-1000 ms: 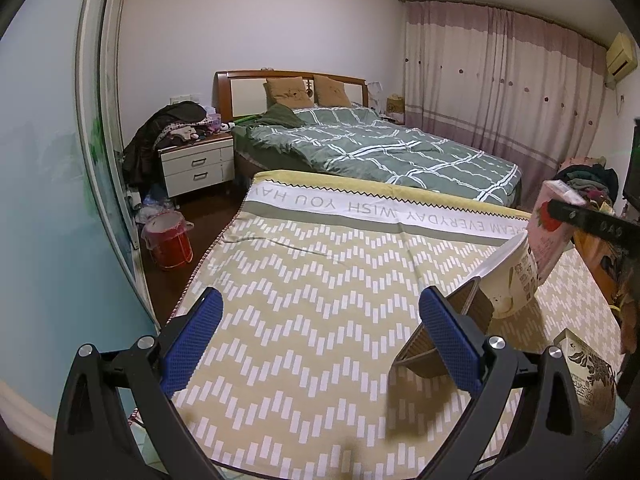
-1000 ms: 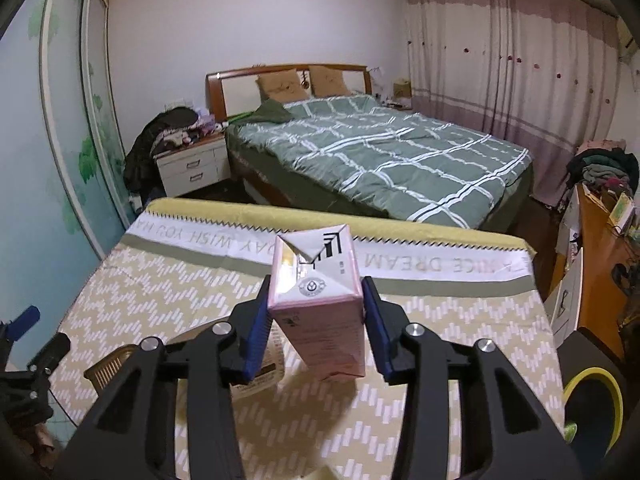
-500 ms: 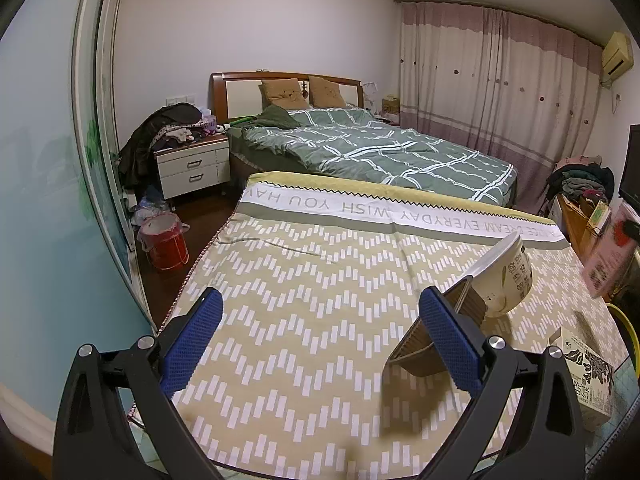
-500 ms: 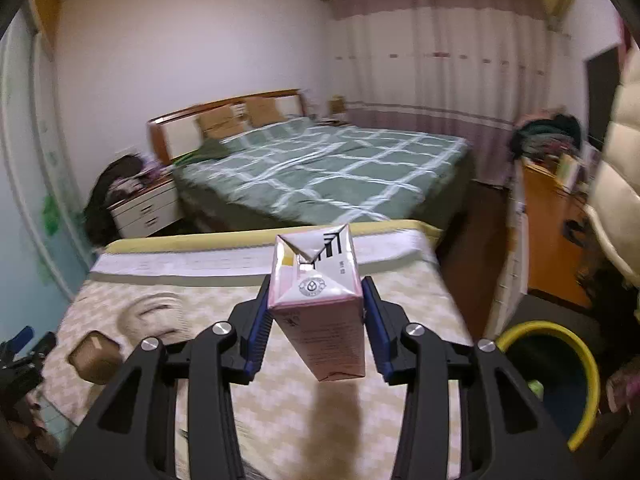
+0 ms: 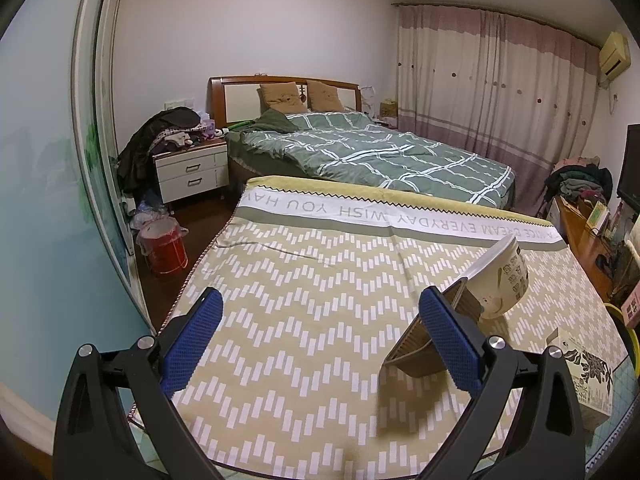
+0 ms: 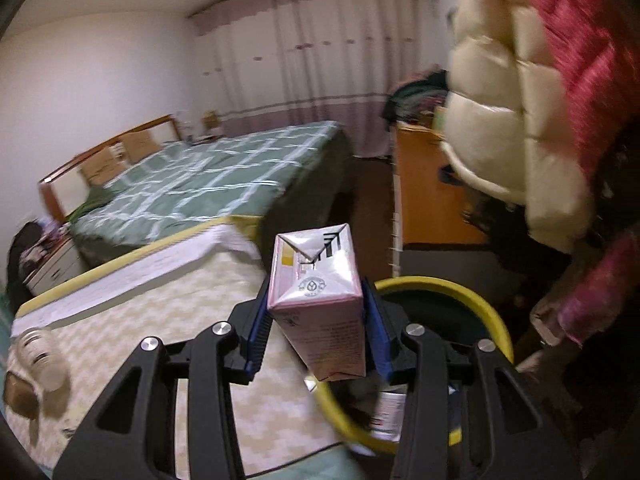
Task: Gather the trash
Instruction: 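Carry the pink carton over the bin and open the right gripper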
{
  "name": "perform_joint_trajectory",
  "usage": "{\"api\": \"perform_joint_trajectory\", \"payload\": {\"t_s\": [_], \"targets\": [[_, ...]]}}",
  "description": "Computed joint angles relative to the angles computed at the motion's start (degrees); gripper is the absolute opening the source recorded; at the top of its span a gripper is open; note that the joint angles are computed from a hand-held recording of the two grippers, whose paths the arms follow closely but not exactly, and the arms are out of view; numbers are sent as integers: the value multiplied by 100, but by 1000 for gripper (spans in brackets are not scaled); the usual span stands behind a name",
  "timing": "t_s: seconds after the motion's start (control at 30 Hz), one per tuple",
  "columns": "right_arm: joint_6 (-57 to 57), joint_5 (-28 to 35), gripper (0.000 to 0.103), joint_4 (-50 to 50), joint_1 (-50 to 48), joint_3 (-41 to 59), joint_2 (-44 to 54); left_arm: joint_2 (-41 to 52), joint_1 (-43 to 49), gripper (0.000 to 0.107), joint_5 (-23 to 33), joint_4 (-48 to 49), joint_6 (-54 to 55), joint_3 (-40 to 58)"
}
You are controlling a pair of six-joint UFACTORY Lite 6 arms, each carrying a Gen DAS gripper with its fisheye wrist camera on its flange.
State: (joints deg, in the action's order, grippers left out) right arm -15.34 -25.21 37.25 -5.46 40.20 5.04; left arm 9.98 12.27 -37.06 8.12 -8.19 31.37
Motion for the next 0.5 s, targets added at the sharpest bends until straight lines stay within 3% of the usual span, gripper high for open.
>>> {"api": "perform_joint_trajectory", "payload": {"t_s": [0.2,0.3,0.5], "targets": [[33,-35,42,136,-316,380,693,-16,-2,97,-18,28,-34,-5],[73,-200,55,233,-305,273,766,-47,-50,97,-25,-7,2,-17],[-48,-617,55,574,29,94,902,-201,-76,97,-175,-12,64,-184]]}}
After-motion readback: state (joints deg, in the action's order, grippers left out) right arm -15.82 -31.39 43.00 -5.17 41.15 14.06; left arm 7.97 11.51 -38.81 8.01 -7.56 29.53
